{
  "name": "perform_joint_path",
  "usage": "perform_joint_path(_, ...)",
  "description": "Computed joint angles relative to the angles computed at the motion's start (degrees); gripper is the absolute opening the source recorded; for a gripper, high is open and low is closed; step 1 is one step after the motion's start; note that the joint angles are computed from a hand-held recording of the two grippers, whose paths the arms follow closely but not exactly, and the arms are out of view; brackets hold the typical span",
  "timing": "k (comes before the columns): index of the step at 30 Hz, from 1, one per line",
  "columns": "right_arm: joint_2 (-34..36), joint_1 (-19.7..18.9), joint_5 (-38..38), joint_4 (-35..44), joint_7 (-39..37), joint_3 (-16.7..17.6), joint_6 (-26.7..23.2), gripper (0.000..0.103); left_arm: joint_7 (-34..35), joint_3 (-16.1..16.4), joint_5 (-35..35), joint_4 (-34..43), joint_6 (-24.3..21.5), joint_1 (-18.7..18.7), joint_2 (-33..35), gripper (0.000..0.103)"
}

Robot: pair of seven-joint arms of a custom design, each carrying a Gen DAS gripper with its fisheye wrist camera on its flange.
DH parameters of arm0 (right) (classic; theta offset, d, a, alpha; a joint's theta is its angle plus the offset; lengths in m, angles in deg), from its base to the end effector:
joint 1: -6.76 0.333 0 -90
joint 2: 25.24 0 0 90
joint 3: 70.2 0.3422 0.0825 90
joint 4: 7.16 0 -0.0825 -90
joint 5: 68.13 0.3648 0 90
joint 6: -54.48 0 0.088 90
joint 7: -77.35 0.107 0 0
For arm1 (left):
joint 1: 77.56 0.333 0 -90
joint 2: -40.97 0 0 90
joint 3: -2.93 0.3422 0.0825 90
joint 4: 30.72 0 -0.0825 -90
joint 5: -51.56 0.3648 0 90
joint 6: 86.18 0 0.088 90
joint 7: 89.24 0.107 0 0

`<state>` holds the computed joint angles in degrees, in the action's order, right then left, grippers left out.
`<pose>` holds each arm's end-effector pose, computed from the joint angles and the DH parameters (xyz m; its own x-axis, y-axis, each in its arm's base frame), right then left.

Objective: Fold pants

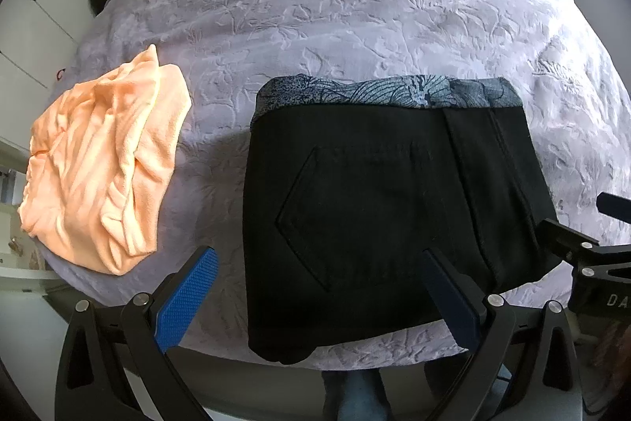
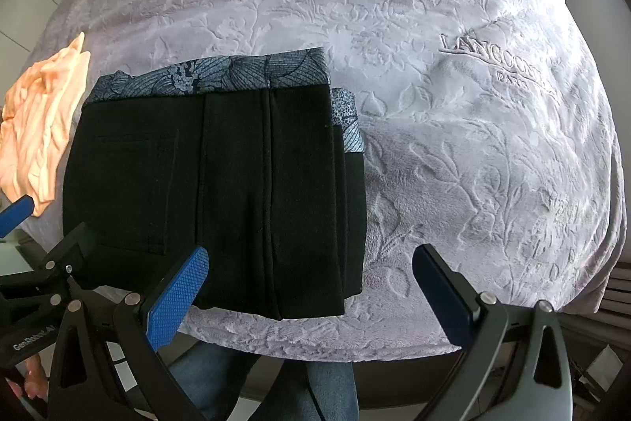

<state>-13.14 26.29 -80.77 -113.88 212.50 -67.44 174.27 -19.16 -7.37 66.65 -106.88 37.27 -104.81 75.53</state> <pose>0.5619 0.2168 0.4423 -0.2935 -0.9480 0.1228 -0.9514 0.2772 -0.1344 0.6142 -0.4162 0.4364 -0.3670 -0.9283 -0.0602 -0.8922 0.3696 -0.2594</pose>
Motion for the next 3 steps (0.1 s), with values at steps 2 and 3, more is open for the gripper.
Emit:
perform_joint_path(2, 0.1, -0.1, 0.1, 0.0, -0.2, 0.0, 0.0, 0.103, -0.3, 0.2, 0.3, -0.2, 0.4, -0.1, -0.1, 0.103)
perform_joint_path(3, 0.1, -0.1, 0.1, 0.0, -0.2, -0.1, 0.0, 0.103, -0.2, 0.1, 0.2, -0.2, 0.5, -0.1, -0.1, 0.103)
